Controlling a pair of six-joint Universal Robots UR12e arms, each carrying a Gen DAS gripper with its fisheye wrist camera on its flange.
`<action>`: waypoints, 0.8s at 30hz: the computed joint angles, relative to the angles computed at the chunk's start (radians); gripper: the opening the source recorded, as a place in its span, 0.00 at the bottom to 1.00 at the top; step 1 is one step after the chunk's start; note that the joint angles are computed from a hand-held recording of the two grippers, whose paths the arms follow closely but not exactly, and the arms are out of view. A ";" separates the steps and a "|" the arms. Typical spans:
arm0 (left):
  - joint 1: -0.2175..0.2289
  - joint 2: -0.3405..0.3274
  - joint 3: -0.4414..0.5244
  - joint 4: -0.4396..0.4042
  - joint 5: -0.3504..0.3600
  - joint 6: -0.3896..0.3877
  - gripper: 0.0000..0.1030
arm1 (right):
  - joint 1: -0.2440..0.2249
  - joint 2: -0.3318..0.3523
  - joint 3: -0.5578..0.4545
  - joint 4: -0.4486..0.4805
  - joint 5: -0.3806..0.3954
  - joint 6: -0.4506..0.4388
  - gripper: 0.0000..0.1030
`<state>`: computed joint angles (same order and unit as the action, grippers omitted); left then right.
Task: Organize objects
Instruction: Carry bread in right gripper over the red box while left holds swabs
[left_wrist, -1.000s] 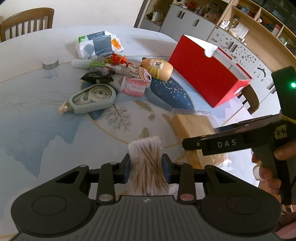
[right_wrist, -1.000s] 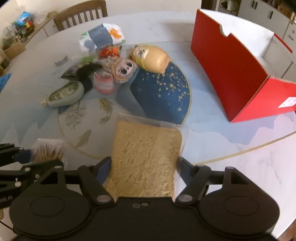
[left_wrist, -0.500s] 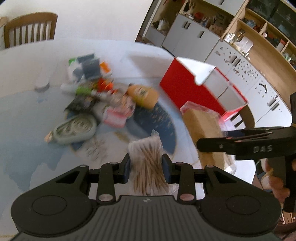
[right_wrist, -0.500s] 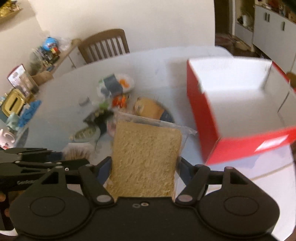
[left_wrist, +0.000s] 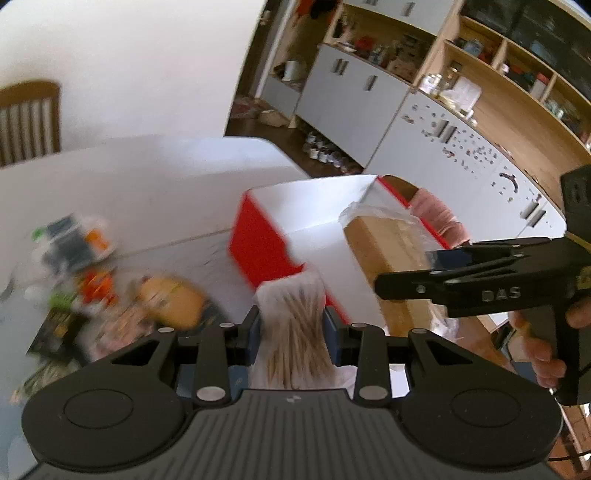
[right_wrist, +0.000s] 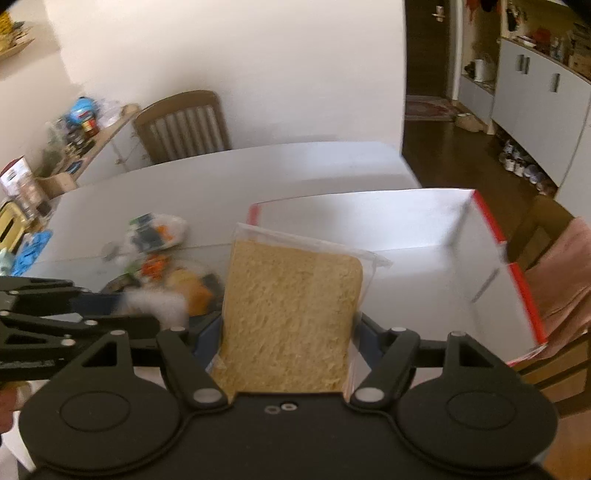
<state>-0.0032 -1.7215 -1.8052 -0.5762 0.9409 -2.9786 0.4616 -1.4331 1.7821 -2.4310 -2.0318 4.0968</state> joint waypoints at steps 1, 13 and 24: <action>-0.015 -0.010 0.014 0.009 0.009 -0.005 0.32 | -0.010 -0.010 0.015 0.000 0.001 0.001 0.71; -0.136 -0.093 0.123 0.022 0.199 -0.026 0.32 | -0.084 -0.074 0.127 -0.044 0.050 -0.003 0.71; -0.090 -0.056 0.043 -0.028 0.250 -0.047 0.60 | -0.110 -0.080 0.149 -0.089 0.096 -0.054 0.71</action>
